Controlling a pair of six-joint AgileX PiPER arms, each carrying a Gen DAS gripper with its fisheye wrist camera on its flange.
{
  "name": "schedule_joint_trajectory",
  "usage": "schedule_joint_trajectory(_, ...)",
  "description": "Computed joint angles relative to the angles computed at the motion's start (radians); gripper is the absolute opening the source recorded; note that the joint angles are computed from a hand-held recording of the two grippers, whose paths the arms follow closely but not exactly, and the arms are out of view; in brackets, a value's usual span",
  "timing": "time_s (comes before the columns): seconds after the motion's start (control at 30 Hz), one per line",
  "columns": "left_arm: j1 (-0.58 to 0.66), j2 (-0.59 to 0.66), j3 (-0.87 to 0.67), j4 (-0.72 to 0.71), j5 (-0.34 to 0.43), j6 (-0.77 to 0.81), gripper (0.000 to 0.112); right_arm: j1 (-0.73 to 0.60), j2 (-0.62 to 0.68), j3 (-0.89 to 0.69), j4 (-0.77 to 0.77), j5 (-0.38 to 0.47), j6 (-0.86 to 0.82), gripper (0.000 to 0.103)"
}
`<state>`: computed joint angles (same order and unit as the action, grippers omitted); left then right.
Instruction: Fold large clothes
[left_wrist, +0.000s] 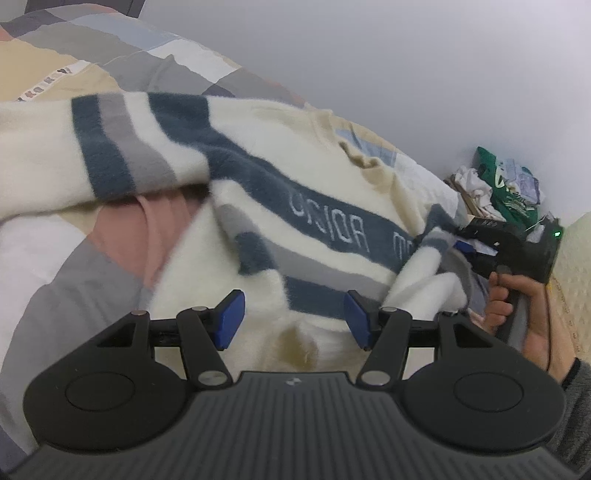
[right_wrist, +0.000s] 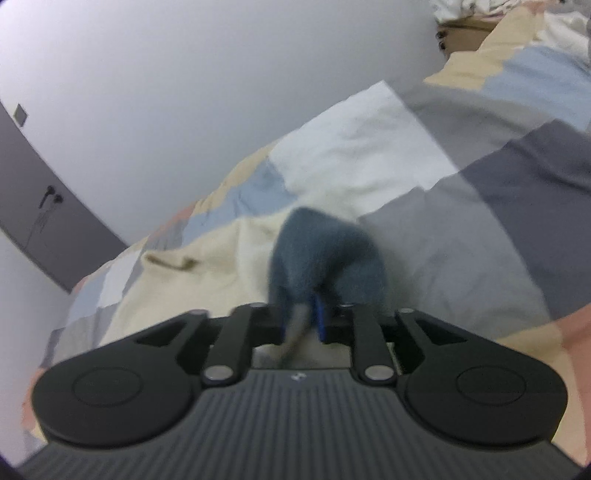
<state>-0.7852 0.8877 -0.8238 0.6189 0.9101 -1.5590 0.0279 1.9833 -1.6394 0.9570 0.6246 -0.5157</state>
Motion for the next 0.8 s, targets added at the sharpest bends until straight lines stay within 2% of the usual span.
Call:
schedule_joint_trajectory(0.03,-0.001,0.001,0.001,0.000,0.001,0.001,0.065,-0.005,-0.005,0.002,0.025,0.022,-0.031,0.048)
schedule_joint_trajectory(0.07,0.000,0.002,0.001,-0.001,0.003,0.005,0.065,-0.010,-0.015,0.006,0.051,0.052,-0.067,0.065)
schedule_joint_trajectory(0.1,0.001,0.003,0.000,-0.002,0.006,0.007,0.065,-0.010,-0.027,0.010,0.060,0.073,-0.084,0.071)
schedule_joint_trajectory(0.37,-0.018,0.002,0.000,0.013,0.021,-0.018,0.065,0.045,-0.189,0.176,0.018,0.252,-0.184,0.071)
schedule_joint_trajectory(0.5,-0.098,-0.005,-0.013,0.068,0.097,-0.076,0.065,0.106,-0.239,0.248,0.011,0.262,-0.241,0.070)
schedule_joint_trajectory(0.57,-0.144,-0.015,-0.016,0.097,0.135,-0.109,0.065,0.122,-0.229,0.226,-0.035,0.312,-0.215,0.069)
schedule_joint_trajectory(0.6,-0.164,-0.021,-0.019,0.110,0.153,-0.123,0.065,0.126,-0.246,0.243,-0.052,0.305,-0.206,0.066)
schedule_joint_trajectory(0.7,-0.225,-0.036,-0.031,0.149,0.198,-0.156,0.065,0.116,-0.299,0.291,-0.082,0.319,-0.222,0.060)
schedule_joint_trajectory(0.8,-0.274,-0.045,-0.040,0.179,0.219,-0.175,0.065,0.092,-0.372,0.368,-0.085,0.339,-0.269,0.058)
